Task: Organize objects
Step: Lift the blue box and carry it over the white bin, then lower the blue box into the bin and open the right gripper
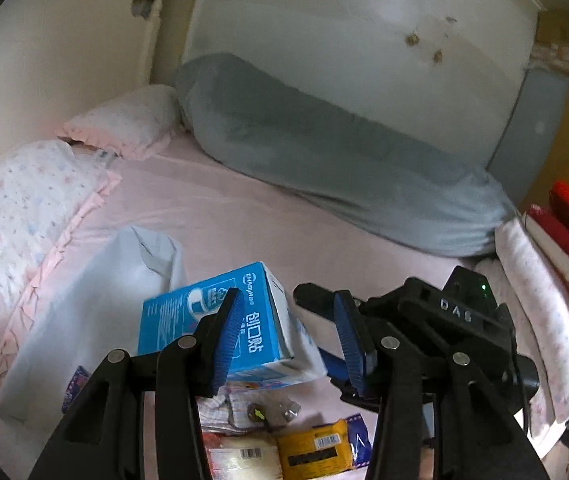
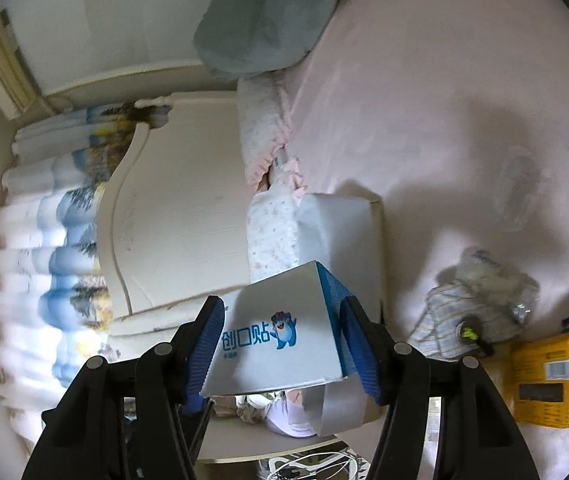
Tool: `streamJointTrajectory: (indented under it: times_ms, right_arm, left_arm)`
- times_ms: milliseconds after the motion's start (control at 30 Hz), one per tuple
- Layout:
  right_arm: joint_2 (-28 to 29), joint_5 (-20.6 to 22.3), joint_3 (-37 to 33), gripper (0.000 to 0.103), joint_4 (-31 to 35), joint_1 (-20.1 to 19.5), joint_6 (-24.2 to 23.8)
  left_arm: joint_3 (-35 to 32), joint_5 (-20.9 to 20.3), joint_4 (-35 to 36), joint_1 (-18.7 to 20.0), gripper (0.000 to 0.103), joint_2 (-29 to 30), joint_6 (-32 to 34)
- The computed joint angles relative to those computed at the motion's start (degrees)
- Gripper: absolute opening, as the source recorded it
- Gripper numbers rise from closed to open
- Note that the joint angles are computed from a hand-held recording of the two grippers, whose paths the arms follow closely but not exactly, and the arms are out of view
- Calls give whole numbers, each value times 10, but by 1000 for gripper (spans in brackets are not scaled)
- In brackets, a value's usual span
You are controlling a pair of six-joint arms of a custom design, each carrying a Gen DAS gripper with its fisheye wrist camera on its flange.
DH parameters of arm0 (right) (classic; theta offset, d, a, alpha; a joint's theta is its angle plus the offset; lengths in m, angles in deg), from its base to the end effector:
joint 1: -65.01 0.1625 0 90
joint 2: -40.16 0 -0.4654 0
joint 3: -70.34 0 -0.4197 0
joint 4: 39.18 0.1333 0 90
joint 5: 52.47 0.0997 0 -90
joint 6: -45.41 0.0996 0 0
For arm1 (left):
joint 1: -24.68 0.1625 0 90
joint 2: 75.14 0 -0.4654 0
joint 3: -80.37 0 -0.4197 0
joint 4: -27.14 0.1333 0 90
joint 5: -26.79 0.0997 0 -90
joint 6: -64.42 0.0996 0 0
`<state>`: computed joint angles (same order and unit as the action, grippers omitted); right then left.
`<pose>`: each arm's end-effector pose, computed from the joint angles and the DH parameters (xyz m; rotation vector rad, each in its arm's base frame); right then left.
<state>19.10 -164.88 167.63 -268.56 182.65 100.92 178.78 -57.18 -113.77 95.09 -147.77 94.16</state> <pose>0.3913 -0.5417 -0.0305 0.8311 2.1790 -1.3687 -0.0822 -0.6598 0.3768 1.1923 2.6790 -0.6373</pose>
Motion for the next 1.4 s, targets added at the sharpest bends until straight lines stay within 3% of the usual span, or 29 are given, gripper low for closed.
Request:
streamJointTrajectory:
  times_ms: [167,333,600,767,967,1067,1133,1167,1267,1400]
  right_arm:
    - [8,37,-32,61,27,0,-24]
    - [29,108,-83,61,46,-7,-46]
    - [55,164,-151,61,126,-18,-49]
    - [73,200,-188,61,158,-27,-53]
    - [95,212,-237,61,213,-33,-57]
    - [103,192,-254,61,228,-29,-65]
    - [100,179,-253,61,224,-23,-85]
    - [97,165,-251,61,224,-19,-99]
    - [81,69,-245,61,261,8,-143]
    - [69,-26,-240,61,302,35,-173]
  left_arm:
    - [-6,-3,-28,10,45,-9,-12]
    - [-3,-6,-79,16,45,-22,-17]
    - [-24,46,-109,32,45,-10,-33]
    - [-17,133,-171,27,46,1,-9]
    - [-45,160,-161,44,46,17,-24]
    - [-50,153,-162,51,46,17,-20]
    - [-32,169,-222,44,49,14,6]
    - [-17,171,-272,39,55,12,33]
    - [19,187,-345,28,80,4,75]
    - [32,182,-312,31,78,-2,63]
